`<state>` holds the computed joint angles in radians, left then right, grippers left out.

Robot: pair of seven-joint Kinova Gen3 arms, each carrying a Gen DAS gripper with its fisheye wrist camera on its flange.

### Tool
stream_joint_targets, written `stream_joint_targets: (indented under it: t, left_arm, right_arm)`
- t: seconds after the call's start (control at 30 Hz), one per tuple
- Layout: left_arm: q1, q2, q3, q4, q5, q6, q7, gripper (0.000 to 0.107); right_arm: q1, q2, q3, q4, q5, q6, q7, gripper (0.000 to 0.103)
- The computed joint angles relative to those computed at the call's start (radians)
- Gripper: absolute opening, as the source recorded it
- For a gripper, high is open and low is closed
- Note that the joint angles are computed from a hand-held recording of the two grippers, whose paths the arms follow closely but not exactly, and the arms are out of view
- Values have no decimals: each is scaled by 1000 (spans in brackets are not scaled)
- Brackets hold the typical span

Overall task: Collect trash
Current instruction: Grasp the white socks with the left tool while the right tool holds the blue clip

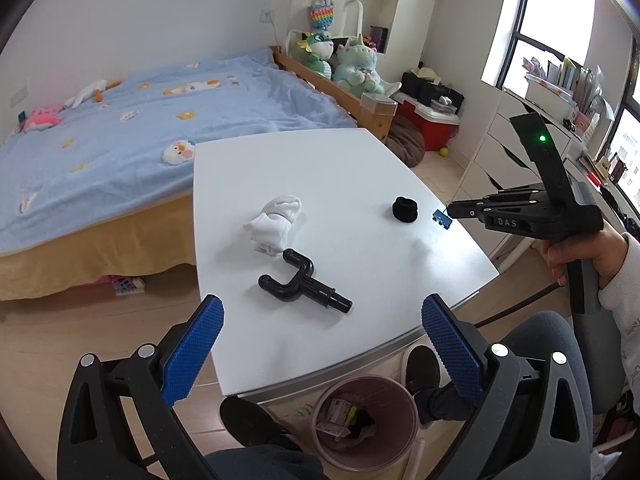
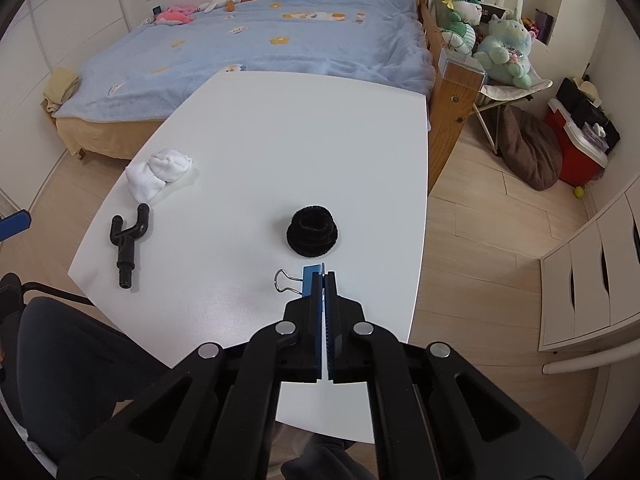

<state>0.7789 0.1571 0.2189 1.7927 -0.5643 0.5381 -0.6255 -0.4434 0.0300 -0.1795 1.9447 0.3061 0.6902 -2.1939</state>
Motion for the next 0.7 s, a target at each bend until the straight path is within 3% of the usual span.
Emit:
stream_joint_targets:
  t: [0.23, 0.7]
  left_arm:
    - [-39, 25, -3, -64, 50, 17, -109, 95]
    - [-120, 199, -19, -298, 307, 143, -487, 95]
  right_arm:
    - [16, -34, -3, 9, -79, -22, 64, 1]
    - [30, -67, -19, 17, -127, -36, 103, 1]
